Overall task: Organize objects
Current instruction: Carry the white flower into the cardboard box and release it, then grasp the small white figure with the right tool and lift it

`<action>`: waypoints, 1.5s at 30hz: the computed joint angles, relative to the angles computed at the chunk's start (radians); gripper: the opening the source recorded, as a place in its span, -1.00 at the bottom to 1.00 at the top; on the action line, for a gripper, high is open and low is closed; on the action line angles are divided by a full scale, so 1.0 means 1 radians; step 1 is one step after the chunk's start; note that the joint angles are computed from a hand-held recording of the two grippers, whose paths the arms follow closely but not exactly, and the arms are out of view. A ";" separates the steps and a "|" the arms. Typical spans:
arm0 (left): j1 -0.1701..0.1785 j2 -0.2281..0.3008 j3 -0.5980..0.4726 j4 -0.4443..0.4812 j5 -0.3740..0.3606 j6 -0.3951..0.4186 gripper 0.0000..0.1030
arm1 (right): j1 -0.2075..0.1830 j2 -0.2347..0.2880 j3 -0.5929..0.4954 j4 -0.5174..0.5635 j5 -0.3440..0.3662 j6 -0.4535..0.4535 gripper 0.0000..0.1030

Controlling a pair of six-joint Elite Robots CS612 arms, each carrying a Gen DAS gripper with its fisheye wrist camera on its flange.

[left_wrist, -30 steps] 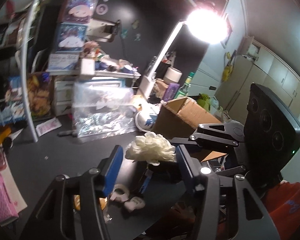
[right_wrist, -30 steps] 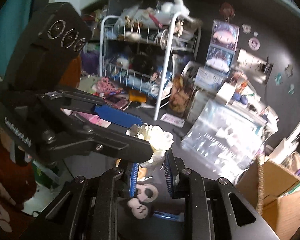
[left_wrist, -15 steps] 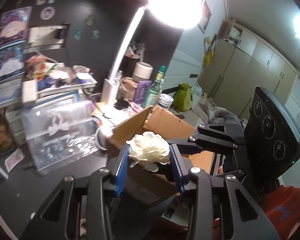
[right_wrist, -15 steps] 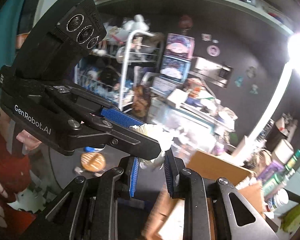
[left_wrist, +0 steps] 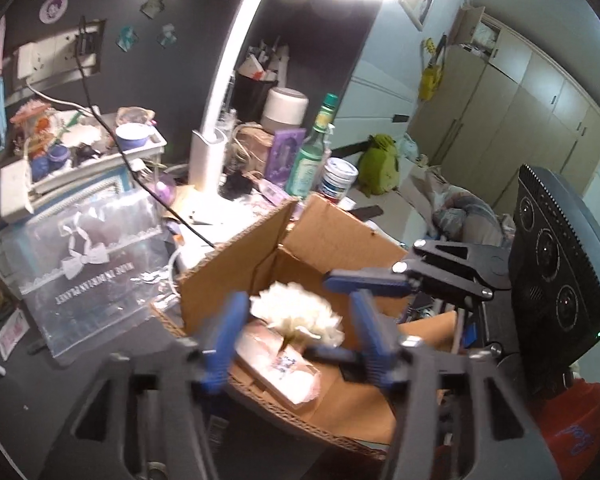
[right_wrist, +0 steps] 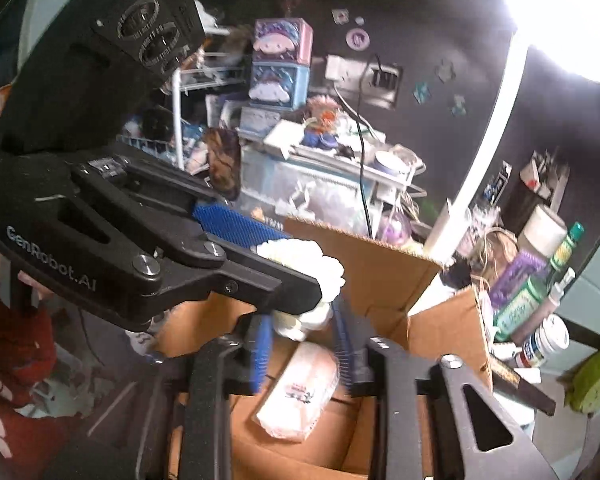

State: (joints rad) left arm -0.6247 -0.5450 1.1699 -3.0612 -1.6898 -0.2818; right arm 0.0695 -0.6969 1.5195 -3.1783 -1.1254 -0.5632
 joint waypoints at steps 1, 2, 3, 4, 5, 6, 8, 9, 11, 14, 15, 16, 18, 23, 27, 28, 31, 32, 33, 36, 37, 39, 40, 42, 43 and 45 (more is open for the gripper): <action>-0.001 -0.004 0.010 -0.016 0.016 0.002 0.47 | 0.000 0.000 0.000 0.004 -0.002 0.002 -0.07; -0.002 -0.006 0.015 -0.024 0.025 0.003 0.49 | -0.001 0.001 -0.001 0.003 -0.002 0.004 -0.03; -0.002 -0.012 0.027 -0.036 0.038 0.002 0.50 | -0.002 0.001 -0.002 0.001 -0.002 0.005 -0.03; -0.002 -0.018 0.038 -0.048 0.049 -0.003 0.51 | -0.002 0.000 -0.001 -0.001 -0.001 0.007 -0.03; -0.001 -0.024 0.051 -0.063 0.062 -0.010 0.52 | -0.002 0.000 -0.001 -0.001 0.000 0.009 -0.03; 0.000 -0.026 0.057 -0.072 0.069 -0.015 0.56 | -0.002 -0.001 0.000 -0.002 -0.001 0.012 -0.03; -0.001 -0.042 0.093 -0.117 0.108 -0.027 0.66 | 0.001 -0.003 0.001 -0.006 -0.006 0.016 -0.03; -0.001 -0.050 0.112 -0.138 0.127 -0.032 0.67 | 0.003 -0.004 0.003 -0.010 -0.007 0.018 -0.03; -0.001 -0.062 0.142 -0.171 0.154 -0.040 0.67 | 0.005 -0.006 0.006 -0.015 -0.001 0.021 -0.03; 0.000 -0.091 0.213 -0.242 0.210 -0.057 0.72 | 0.010 -0.014 0.017 -0.033 0.033 0.030 -0.03; -0.001 -0.099 0.235 -0.262 0.232 -0.062 0.75 | 0.012 -0.017 0.022 -0.040 0.047 0.031 -0.03; -0.001 -0.106 0.253 -0.280 0.250 -0.067 0.77 | 0.015 -0.020 0.027 -0.048 0.062 0.033 -0.03; -0.001 -0.120 0.296 -0.316 0.287 -0.080 0.80 | 0.024 -0.025 0.036 -0.061 0.098 0.029 -0.03; 0.002 -0.149 0.407 -0.397 0.379 -0.128 0.89 | 0.058 -0.028 0.054 -0.049 0.182 -0.010 -0.03; 0.007 -0.154 0.470 -0.432 0.414 -0.163 0.90 | 0.087 -0.017 0.051 0.018 0.214 -0.029 -0.03; 0.008 -0.153 0.479 -0.435 0.419 -0.171 0.90 | 0.092 -0.013 0.052 0.032 0.217 -0.029 -0.03; 0.011 -0.145 0.508 -0.447 0.438 -0.186 0.90 | 0.105 0.009 0.046 0.070 0.221 -0.010 -0.03; 0.012 -0.141 0.516 -0.452 0.448 -0.194 0.90 | 0.107 0.018 0.043 0.079 0.223 0.008 -0.03; 0.014 -0.139 0.524 -0.453 0.450 -0.202 0.90 | 0.109 0.028 0.042 0.086 0.220 0.030 -0.03; 0.019 -0.130 0.539 -0.464 0.441 -0.220 0.90 | 0.116 0.054 0.044 0.076 0.178 0.097 -0.03; 0.021 -0.126 0.544 -0.465 0.432 -0.228 0.90 | 0.117 0.060 0.046 0.072 0.166 0.112 -0.03; 0.025 -0.119 0.547 -0.458 0.416 -0.241 0.90 | 0.120 0.074 0.049 0.056 0.140 0.156 -0.03; 0.026 -0.118 0.550 -0.456 0.410 -0.245 0.90 | 0.123 0.082 0.050 0.049 0.121 0.176 -0.04; 0.028 -0.113 0.553 -0.448 0.403 -0.255 0.90 | 0.130 0.093 0.051 0.041 0.082 0.205 -0.04; 0.029 -0.111 0.555 -0.445 0.399 -0.264 0.90 | 0.132 0.097 0.050 0.039 0.074 0.214 -0.04; 0.033 -0.106 0.557 -0.449 0.383 -0.276 0.90 | 0.136 0.105 0.048 0.031 0.054 0.231 -0.04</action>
